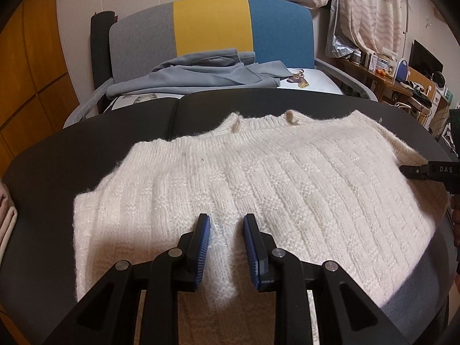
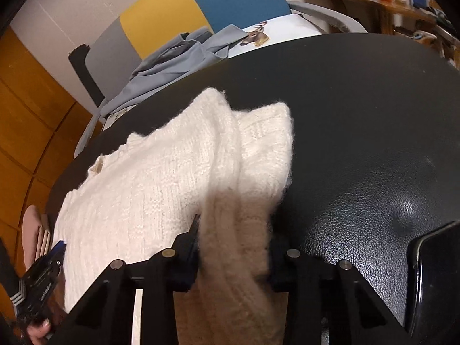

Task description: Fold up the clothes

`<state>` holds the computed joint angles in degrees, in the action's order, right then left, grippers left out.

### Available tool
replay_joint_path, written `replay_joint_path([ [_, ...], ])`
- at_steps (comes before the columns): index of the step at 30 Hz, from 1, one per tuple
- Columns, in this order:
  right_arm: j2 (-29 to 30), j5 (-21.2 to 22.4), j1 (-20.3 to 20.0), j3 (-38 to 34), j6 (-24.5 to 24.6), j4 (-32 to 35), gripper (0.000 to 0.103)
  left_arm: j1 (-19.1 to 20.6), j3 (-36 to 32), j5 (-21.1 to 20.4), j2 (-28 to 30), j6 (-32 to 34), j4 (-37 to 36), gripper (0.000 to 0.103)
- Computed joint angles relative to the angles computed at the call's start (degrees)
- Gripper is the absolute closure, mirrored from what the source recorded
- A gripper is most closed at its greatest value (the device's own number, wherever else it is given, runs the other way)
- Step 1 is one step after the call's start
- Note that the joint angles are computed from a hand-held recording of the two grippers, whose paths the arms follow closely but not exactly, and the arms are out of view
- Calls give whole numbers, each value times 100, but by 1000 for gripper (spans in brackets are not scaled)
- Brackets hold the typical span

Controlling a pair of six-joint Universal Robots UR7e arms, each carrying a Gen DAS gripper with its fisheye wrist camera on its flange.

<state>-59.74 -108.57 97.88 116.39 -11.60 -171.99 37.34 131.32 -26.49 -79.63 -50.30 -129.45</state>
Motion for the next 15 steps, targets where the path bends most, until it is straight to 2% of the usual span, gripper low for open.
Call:
replay_joint_path([
  [4,11,-14,-8,0,33,-24,67,-36,-27,-60,-61,-151,181,79],
  [6,19,-3,-18,1,52,-43,67,-162,-30,-142,-231,-542,440,79],
  [8,29,-15,-21,-7,39,-56,67,-375,128,-277,-426,-723,206,79],
  [12,47,-39,-20,-29,17,-58,67,-819,519,-371,-249,35,-1007,79],
  [15,58,-80,16,-44,63,-45,67,-880,513,-559,222,759,-1607,79],
])
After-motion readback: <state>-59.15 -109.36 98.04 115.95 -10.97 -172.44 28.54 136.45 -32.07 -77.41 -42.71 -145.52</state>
